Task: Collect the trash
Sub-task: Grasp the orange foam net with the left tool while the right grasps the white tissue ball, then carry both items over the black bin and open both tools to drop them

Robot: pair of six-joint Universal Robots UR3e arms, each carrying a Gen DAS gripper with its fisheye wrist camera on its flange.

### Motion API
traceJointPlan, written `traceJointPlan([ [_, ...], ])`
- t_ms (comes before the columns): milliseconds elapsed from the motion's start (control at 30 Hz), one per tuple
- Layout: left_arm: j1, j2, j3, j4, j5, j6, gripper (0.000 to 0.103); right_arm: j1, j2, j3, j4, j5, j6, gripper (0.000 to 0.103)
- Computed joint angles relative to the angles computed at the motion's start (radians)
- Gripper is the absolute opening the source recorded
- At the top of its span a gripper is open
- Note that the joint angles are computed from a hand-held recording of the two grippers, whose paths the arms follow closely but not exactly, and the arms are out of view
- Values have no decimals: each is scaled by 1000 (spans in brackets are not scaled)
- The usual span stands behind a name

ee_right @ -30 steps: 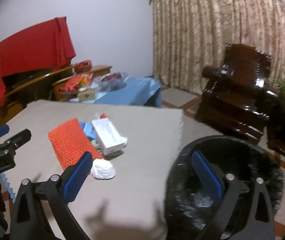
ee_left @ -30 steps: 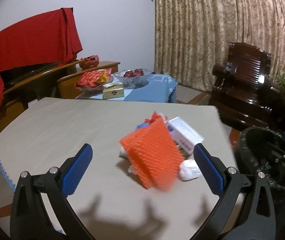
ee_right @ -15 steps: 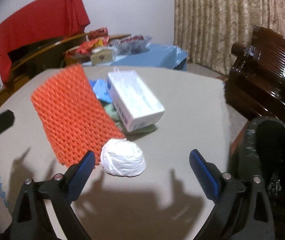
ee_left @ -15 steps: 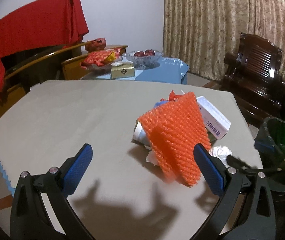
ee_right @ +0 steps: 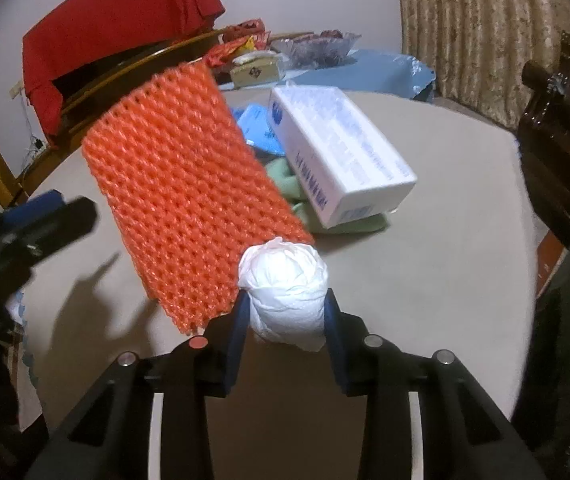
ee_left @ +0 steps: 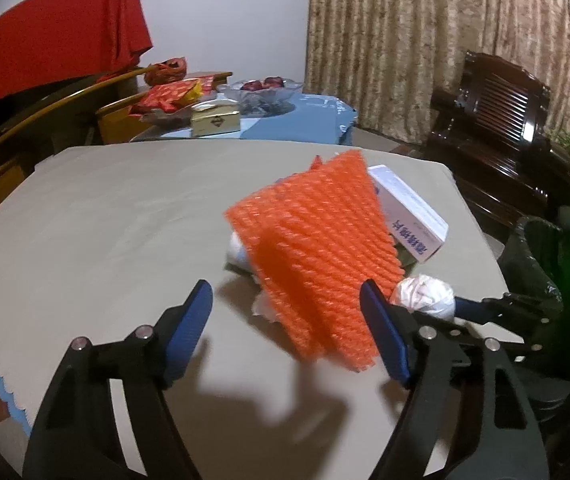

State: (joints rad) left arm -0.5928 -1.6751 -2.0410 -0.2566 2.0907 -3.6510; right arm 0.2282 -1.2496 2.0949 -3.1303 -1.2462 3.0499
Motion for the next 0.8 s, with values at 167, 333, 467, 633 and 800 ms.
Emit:
traceJointPlan([
  [167, 8, -61, 55, 14, -34, 19, 62, -63, -106, 88, 6, -5, -1, 36],
  [333, 22, -117, 101, 25, -68, 41, 34, -123, -205, 147, 43, -3, -12, 36],
  [467, 17, -136, 116, 34, -81, 47, 17, -140, -248, 163, 58, -1, -9, 36],
  [633, -4, -107, 115, 47, -68, 42, 11, -166, -320, 195, 68, 20, -19, 36],
  [800, -54, -72, 167, -4, -19, 40, 11, -216, -436, 224, 107, 60, -25, 36],
])
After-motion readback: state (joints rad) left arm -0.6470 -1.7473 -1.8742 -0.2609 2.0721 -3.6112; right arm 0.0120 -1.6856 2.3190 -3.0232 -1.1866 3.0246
